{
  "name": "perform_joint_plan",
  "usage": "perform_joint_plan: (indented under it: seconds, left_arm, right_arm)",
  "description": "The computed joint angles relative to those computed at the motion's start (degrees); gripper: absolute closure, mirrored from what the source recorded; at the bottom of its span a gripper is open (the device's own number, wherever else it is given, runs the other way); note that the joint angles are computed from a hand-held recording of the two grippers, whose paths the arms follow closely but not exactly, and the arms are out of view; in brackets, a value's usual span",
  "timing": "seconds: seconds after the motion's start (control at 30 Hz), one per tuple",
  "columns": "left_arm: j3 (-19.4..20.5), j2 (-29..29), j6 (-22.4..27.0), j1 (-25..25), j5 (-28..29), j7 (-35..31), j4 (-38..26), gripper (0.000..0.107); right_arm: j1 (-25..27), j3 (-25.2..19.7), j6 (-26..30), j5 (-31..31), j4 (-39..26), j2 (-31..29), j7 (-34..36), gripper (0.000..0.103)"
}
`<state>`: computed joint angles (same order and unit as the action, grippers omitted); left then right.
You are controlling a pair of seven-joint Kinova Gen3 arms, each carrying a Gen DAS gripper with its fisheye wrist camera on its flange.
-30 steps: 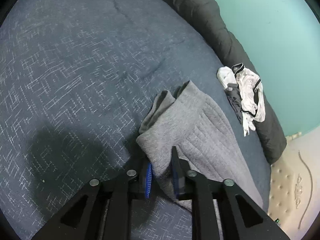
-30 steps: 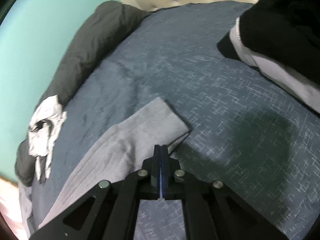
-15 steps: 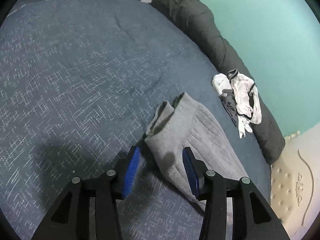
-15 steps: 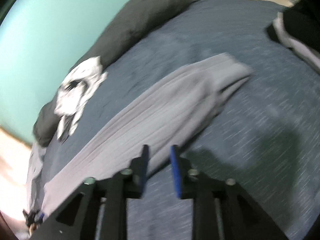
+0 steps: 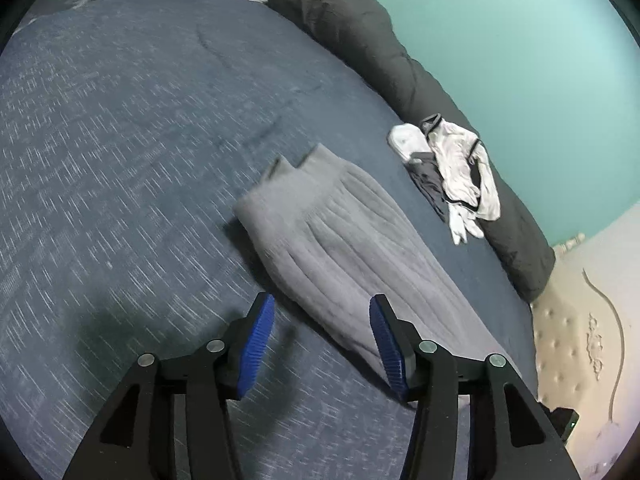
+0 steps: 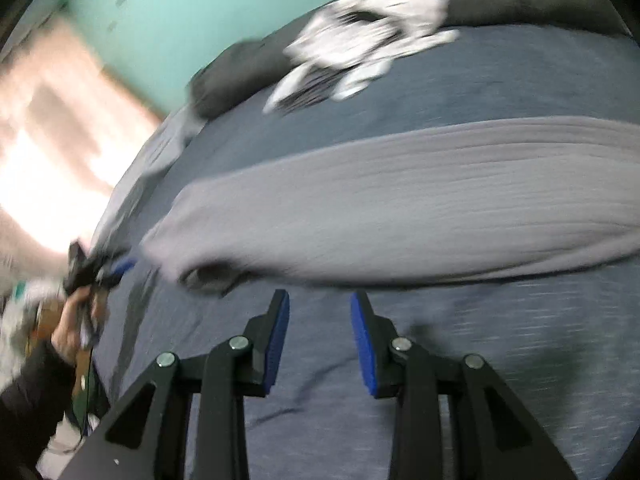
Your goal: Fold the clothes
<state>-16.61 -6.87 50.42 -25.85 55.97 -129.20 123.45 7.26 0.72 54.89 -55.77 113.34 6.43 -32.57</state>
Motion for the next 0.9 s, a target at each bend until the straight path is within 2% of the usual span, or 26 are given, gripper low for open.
perform_joint_plan:
  seconds: [0.17, 0.43, 0.63, 0.83, 0.9]
  left_arm:
    - [0.96, -0.83, -0.93, 1.68, 1.56, -2.49, 1.67, 0.053]
    - [1.00, -2.15, -3.25, 3.60, 5.75, -5.93, 4.19, 0.050]
    - [1.17, -1.21, -3.72, 4.34, 10.16, -10.97, 6.20, 0.047]
    - [1.94, 0.32, -3.33, 3.52, 13.00, -15.18, 7.66, 0.045]
    - [2.62, 0.52, -3.84, 3.41, 13.17, -15.52, 7.47, 0.045]
  right_arm:
    - [-8.56, -5.31, -7.52, 2.16, 1.63, -0.79, -3.09, 0.071]
    - [-17.13, -9.78, -17.70, 1.44, 0.55, 2.20, -9.52, 0.071]
    - [-20.92, -12.61, -24.54, 4.92, -0.26, 3.83, -14.82, 0.071]
    - [-22.73, -14.43, -28.78, 9.46, -1.46, 5.49, -20.07, 0.071]
    - [-22.69, -15.30, -29.74, 10.67, -2.02, 6.29, -21.61, 0.078]
